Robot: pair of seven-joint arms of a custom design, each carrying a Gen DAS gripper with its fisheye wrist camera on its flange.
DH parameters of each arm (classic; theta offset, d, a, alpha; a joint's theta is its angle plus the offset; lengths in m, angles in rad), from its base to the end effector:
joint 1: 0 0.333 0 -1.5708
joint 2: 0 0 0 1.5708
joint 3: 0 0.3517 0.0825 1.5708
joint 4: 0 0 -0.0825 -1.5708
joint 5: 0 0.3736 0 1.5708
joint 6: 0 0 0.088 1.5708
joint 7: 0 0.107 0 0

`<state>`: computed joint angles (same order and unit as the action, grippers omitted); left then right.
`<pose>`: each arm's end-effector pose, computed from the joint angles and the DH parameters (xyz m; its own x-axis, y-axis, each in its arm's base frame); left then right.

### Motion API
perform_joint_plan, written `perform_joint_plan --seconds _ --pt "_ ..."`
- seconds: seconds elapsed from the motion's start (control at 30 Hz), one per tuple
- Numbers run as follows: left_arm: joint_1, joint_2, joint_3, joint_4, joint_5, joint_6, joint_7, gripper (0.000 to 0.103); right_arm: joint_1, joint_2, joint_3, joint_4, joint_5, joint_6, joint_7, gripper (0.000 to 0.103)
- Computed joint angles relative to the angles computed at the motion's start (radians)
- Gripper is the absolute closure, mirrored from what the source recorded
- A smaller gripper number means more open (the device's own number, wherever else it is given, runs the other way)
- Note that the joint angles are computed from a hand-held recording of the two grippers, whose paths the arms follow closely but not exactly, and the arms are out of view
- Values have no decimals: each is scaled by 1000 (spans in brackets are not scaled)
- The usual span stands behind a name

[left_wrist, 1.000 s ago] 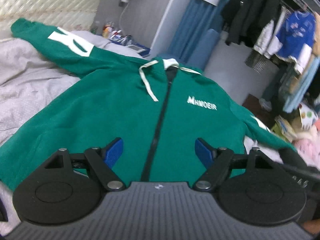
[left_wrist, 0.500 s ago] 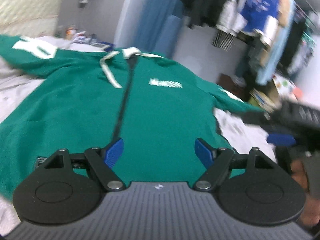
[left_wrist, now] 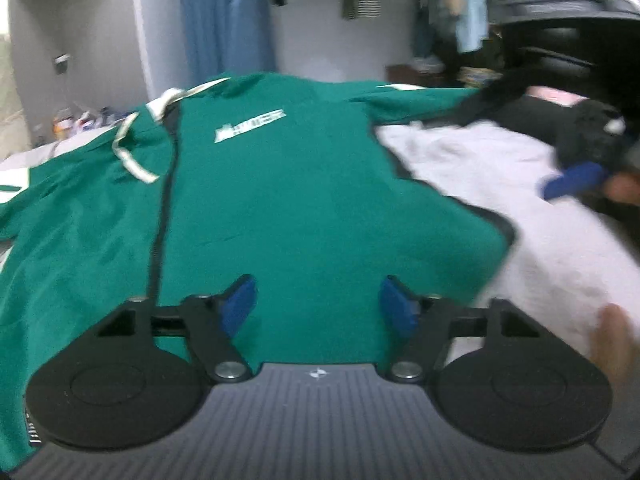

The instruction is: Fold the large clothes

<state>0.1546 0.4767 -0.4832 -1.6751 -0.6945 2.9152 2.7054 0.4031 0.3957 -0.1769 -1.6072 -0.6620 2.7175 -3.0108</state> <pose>0.7070 -0.1323 0.4657 -0.6240 -0.7796 -0.0528 -0.4415 0.4074 -0.7994 0.6891 0.2041 0.5162 -0.5634 -0.6411 -0.5211 -0.3544 0.7573 -0.5486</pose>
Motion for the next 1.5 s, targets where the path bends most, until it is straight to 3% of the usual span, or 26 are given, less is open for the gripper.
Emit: perform_joint_plan --seconds 0.13,0.23,0.33,0.5,0.6,0.7,0.8,0.87,0.9,0.93,0.97,1.1,1.17,1.27,1.33,1.43,1.5 --pt "-87 100 146 175 117 -93 -268 70 -35 17 16 -24 77 90 9 0" --pt "-96 205 192 358 184 -232 -458 73 -47 56 25 14 159 52 -47 0" --pt "-77 291 190 491 213 -331 -566 73 -54 87 23 52 218 -9 -78 0" --pt "-70 322 169 527 258 -317 -583 73 -80 143 34 116 296 -28 -163 0" --pt "-60 329 149 531 258 -316 -585 73 -157 152 126 78 425 138 -286 0" --pt "-28 324 113 526 219 -341 -576 73 -176 146 163 44 475 271 -379 0" --pt "37 319 35 527 120 -413 -510 72 -229 143 237 9 530 422 -467 0" --pt "89 316 -26 527 35 -497 -403 66 -322 162 364 4 562 530 -539 0" --pt "109 310 -48 517 -2 -525 -348 57 -362 181 422 18 569 556 -565 0" --pt "131 300 -70 499 -40 -550 -289 48 -398 200 474 37 572 568 -588 0" --pt "148 289 -87 482 -67 -582 -229 45 -431 218 521 57 572 572 -612 0" --pt "161 210 -95 366 -112 -615 -4 44 -502 291 640 160 579 527 -707 0" --pt "137 175 -72 318 -97 -611 70 44 -503 303 648 190 596 487 -739 0" --pt "71 122 -11 233 -69 -518 135 44 -484 297 622 191 642 446 -754 0" --pt "34 108 24 207 -61 -480 164 44 -474 283 603 166 674 455 -760 0" --pt "-6 69 50 131 -71 -355 310 45 -465 269 590 140 721 477 -775 0" --pt "-31 69 76 132 -57 -340 302 51 -426 249 532 135 743 434 -779 0"
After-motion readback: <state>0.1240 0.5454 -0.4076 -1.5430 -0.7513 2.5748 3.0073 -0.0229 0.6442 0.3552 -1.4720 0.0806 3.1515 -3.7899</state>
